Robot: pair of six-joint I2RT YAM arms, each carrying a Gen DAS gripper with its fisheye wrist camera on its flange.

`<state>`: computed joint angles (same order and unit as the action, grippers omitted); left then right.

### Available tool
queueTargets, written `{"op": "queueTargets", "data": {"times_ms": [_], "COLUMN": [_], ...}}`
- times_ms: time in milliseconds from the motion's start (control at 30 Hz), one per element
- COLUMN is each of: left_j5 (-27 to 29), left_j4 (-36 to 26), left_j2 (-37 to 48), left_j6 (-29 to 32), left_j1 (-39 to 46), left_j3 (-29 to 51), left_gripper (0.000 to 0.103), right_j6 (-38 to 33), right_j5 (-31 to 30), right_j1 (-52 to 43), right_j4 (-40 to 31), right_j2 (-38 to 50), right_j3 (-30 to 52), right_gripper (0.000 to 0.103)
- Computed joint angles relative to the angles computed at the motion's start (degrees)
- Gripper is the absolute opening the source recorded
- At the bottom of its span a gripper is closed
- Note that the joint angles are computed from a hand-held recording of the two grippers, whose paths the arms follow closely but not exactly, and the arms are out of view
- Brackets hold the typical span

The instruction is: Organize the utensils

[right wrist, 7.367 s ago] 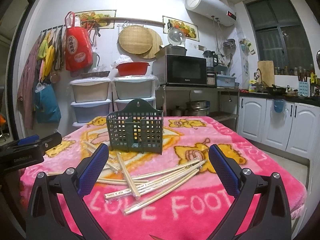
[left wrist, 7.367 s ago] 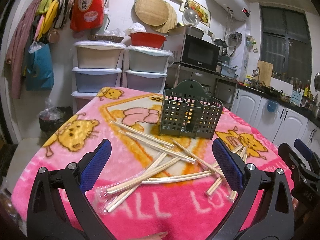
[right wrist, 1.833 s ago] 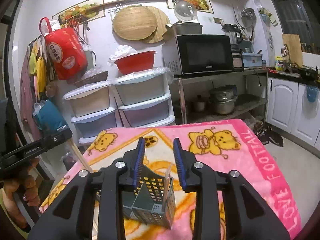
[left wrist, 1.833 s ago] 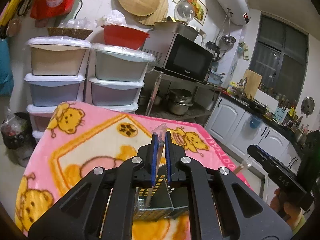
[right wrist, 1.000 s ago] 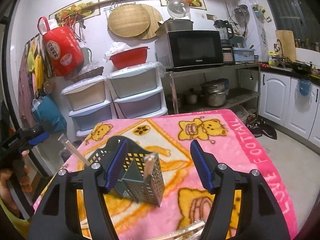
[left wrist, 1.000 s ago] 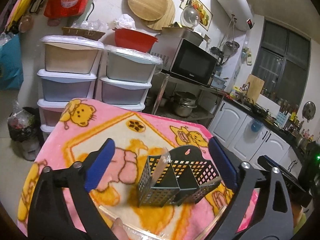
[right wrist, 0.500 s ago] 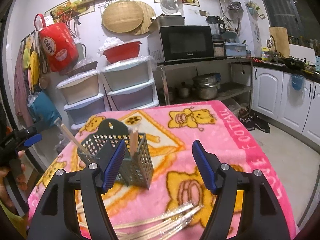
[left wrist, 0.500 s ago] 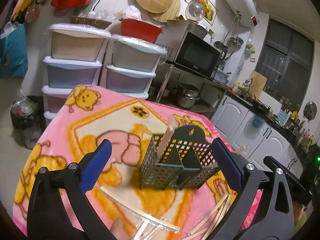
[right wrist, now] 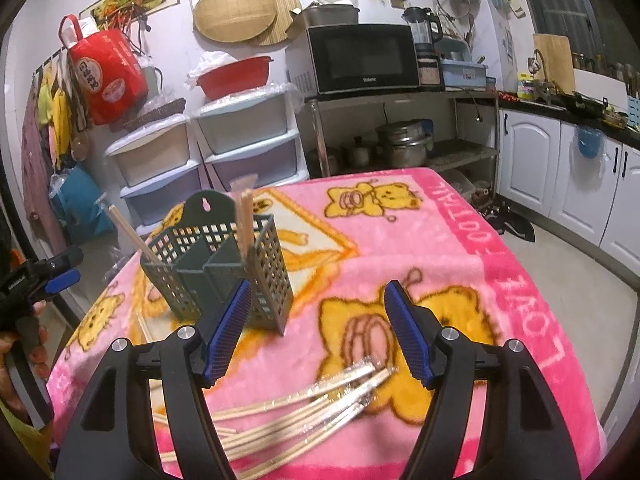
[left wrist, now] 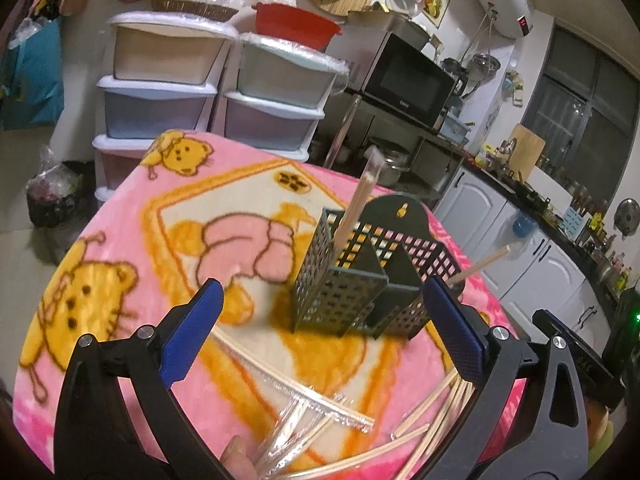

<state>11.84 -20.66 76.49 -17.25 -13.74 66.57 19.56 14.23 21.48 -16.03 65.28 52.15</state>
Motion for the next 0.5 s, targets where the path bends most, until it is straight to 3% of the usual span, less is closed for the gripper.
{"op": "queueTargets", "data": {"times_ms": [200, 500], "left_j5": [-0.5, -0.6], "left_j4": [-0.5, -2.4], "left_j2": [0.3, 3.2], "left_j6": [0.2, 1.0], "left_j1": [-0.3, -0.6], "left_j3": [-1.7, -3.8], "left_gripper": [0.092, 0.092], "right_j6": [0.5, 0.5], "right_j5": [-1.4, -5.2], "right_j1": [-0.5, -3.1], "right_j4": [-0.7, -1.6], "right_j2": [0.2, 4.7], "right_j3": [-2.1, -2.4], "right_gripper": [0.066, 0.057]}}
